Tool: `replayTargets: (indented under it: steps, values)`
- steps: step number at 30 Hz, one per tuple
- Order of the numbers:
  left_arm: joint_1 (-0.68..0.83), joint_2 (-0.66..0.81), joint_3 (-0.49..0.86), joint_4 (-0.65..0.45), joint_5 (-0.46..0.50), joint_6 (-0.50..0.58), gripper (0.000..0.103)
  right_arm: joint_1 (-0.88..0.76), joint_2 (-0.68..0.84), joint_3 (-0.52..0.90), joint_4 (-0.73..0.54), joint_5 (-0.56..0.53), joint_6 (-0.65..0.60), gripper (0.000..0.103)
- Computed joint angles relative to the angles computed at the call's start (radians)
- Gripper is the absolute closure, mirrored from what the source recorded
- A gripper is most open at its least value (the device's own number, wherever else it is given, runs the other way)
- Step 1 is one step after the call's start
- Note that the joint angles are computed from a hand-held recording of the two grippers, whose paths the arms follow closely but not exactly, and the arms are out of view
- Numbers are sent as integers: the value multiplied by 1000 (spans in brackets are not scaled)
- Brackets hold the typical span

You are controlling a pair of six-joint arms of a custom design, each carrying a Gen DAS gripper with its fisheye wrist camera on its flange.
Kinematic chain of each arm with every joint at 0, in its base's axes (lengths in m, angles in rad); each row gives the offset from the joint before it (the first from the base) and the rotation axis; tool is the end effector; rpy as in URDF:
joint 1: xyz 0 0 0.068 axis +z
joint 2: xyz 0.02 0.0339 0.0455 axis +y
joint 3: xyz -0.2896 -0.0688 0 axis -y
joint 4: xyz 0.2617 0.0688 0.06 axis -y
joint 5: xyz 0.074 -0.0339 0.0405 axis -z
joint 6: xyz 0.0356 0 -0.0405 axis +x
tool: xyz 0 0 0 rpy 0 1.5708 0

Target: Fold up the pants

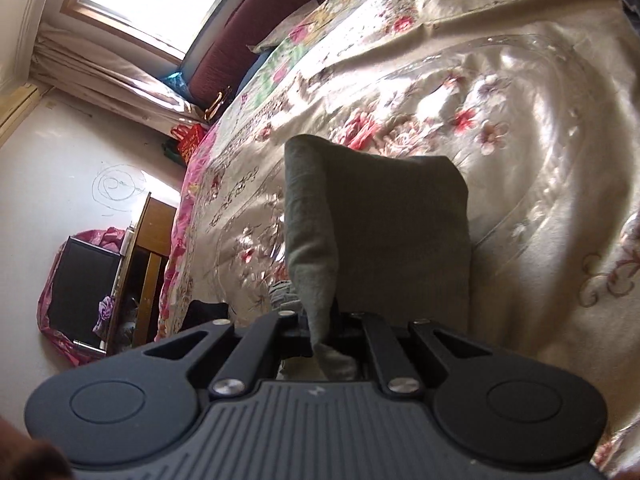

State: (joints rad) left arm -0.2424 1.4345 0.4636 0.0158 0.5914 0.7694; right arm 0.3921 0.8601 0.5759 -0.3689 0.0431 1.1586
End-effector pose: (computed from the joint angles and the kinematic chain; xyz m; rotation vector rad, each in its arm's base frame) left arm 0.2260 -0.0763 0.1337 1.3430 1.9527 -0.4984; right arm 0.1726 0.0697 0.2506 0.8999 2.1653 0.7747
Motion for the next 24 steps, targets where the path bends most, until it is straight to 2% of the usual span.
replayTargets:
  steps: [6, 13, 16, 18, 20, 24]
  values:
    - [122, -7, 45, -107, 62, 68, 0, 76, 324, 96, 166, -5, 38, 97]
    - [310, 49, 114, -197, 209, 148, 0, 77, 428, 222, 79, 6, 16, 97]
    - [319, 100, 149, -215, 207, 142, 0, 71, 493, 277, 82, 16, 62, 94]
    - [316, 92, 130, -186, 197, 146, 0, 89, 549, 325, 83, 43, 72, 94]
    - [334, 89, 131, -192, 208, 164, 0, 112, 606, 357, 97, 64, 112, 90]
    - [380, 105, 159, -237, 234, 188, 0, 142, 705, 402, 147, 19, 129, 77]
